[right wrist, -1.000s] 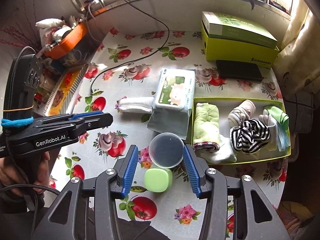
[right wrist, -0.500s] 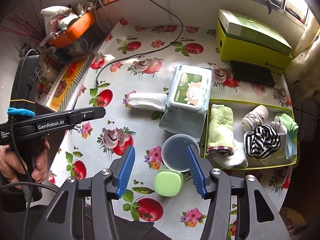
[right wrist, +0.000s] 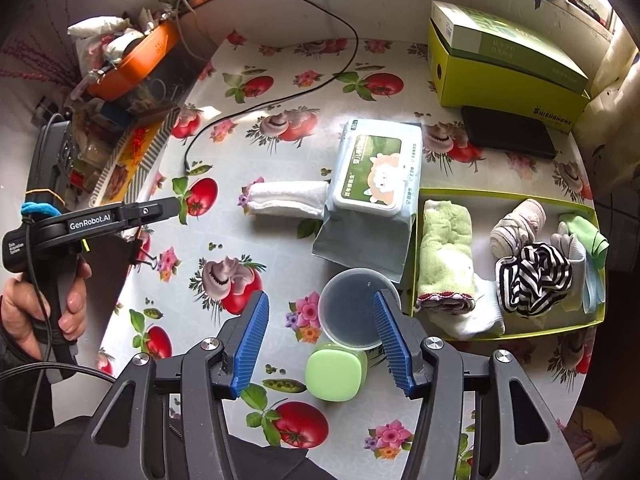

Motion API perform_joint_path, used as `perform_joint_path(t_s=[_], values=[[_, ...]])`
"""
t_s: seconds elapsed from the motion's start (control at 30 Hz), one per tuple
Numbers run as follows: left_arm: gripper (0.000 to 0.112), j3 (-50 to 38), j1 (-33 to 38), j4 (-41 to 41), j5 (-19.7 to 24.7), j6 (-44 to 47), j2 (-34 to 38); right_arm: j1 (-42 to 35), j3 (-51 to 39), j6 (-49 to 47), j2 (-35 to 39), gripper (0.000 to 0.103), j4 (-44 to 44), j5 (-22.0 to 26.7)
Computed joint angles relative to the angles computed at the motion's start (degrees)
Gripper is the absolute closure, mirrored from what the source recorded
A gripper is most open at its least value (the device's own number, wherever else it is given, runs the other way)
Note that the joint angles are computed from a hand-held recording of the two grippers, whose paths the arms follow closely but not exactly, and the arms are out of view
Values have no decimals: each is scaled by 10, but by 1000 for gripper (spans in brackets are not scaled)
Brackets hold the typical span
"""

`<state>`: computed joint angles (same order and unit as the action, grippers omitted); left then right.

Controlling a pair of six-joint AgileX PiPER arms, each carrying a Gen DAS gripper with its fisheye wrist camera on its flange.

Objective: Organize soft objects
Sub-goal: 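Move both open tools back toward the white folded towel beside the wipes, then grasp the white folded towel with the left tool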

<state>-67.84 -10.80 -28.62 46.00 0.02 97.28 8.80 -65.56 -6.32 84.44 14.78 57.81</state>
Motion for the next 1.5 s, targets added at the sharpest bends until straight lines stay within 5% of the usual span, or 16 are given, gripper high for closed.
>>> perform_joint_path(t_s=[0.4, 1.03, 1.3, 1.5], values=[[77, -43, -4, -4, 11, 10, 61, -43, -10, -19, 21, 49, 14, -1], [71, -345, -100, 93, 88, 103, 309, -133, 21, -13, 27, 49, 3, -2], [70, -243, -109, 68, 78, 178, 261, -126, 7, -16, 51, 49, 8, -3], [70, -228, -123, 86, 65, 141, 260, -116, 6, -18, 57, 49, 11, -2]])
